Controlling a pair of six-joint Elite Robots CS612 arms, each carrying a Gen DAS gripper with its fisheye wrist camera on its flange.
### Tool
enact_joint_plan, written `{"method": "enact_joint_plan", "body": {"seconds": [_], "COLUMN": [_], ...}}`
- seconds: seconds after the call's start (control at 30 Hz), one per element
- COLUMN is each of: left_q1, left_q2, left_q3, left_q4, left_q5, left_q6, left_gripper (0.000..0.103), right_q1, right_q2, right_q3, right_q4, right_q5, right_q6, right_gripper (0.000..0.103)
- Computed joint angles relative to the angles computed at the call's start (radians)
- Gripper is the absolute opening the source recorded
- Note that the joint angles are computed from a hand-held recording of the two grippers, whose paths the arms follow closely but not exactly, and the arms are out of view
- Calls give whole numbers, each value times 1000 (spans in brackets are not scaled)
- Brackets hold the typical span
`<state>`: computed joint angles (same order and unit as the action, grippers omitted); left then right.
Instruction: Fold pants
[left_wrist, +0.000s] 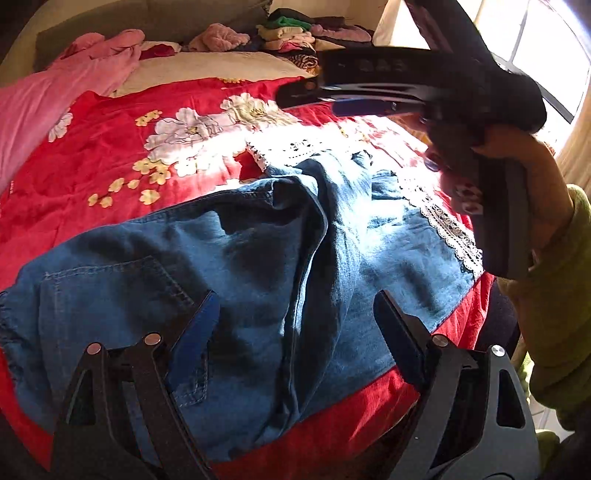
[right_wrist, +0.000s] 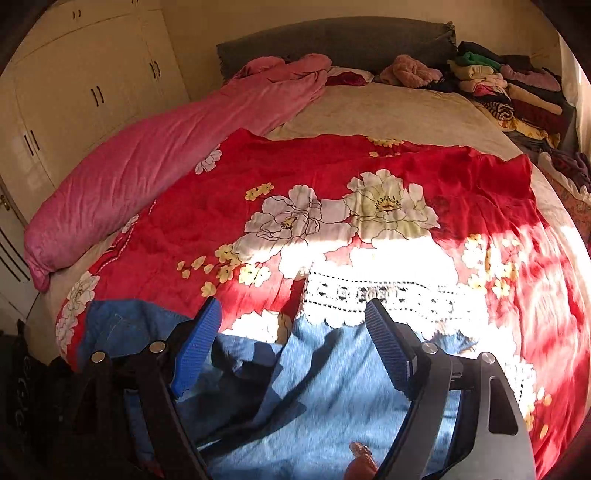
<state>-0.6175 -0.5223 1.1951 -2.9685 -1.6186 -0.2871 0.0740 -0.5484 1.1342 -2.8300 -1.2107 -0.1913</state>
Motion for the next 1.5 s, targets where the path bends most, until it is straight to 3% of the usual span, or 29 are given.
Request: {"method": "enact_joint_plan", "body": {"seconds": [0.13, 0.2, 0.3, 0.57, 0.6, 0.67, 0.7, 0.77, 0.9, 0.97, 1.23, 1.27, 1.3, 1.37, 1.5], "left_q1": [6, 11, 10, 12, 13, 14, 14, 13, 12, 9, -2, -4, -7, -13, -20], "left_q2": [30, 45, 63, 75, 74, 70, 69, 65, 58, 53, 43, 40, 37, 31, 15], "left_q3": [-56, -80, -100, -104, -102, -94, -91, -82, -67, -58, -52, -49, -48, -42, -20], "left_q4": [29, 42, 53, 48, 46, 39, 36, 29, 16, 7, -8, -6, 1, 5, -5], "left_q5": [-19, -49, -77, -105, -109, -112, -111, -108, -105, -94, -39, -38, -36, -22, -6], "left_q6": [10, 3, 4, -2, -3, -6, -6, -4, -6, -3, 46, 59, 81, 110, 147], "left_gripper": [61, 47, 41, 41, 41, 41, 41, 41, 44, 50, 50, 43, 26, 4, 1], "right_q1": [13, 15, 22, 49, 50, 43, 36, 19, -12, -32, -104, -112, -121, -138, -172], "right_q2": [49, 68, 89, 161, 169, 180, 177, 149, 72, 38, -79, -92, -106, -129, -171], "right_q3": [-98, -135, -175, -294, -307, -327, -319, -261, -124, -67, 158, 186, 217, 273, 378], "right_q4": [64, 87, 124, 248, 270, 323, 320, 246, 84, 23, -220, -243, -264, -294, -317], "right_q5": [-49, -67, -102, -193, -205, -203, -182, -136, -82, -41, 13, 17, 22, 29, 47], "right_q6": [-4, 5, -13, -35, -35, -12, 5, 33, 58, 85, 190, 198, 204, 220, 244], "right_gripper": [79, 79, 79, 76, 71, 26, 18, 11, 10, 10, 10, 10, 10, 10, 10]}}
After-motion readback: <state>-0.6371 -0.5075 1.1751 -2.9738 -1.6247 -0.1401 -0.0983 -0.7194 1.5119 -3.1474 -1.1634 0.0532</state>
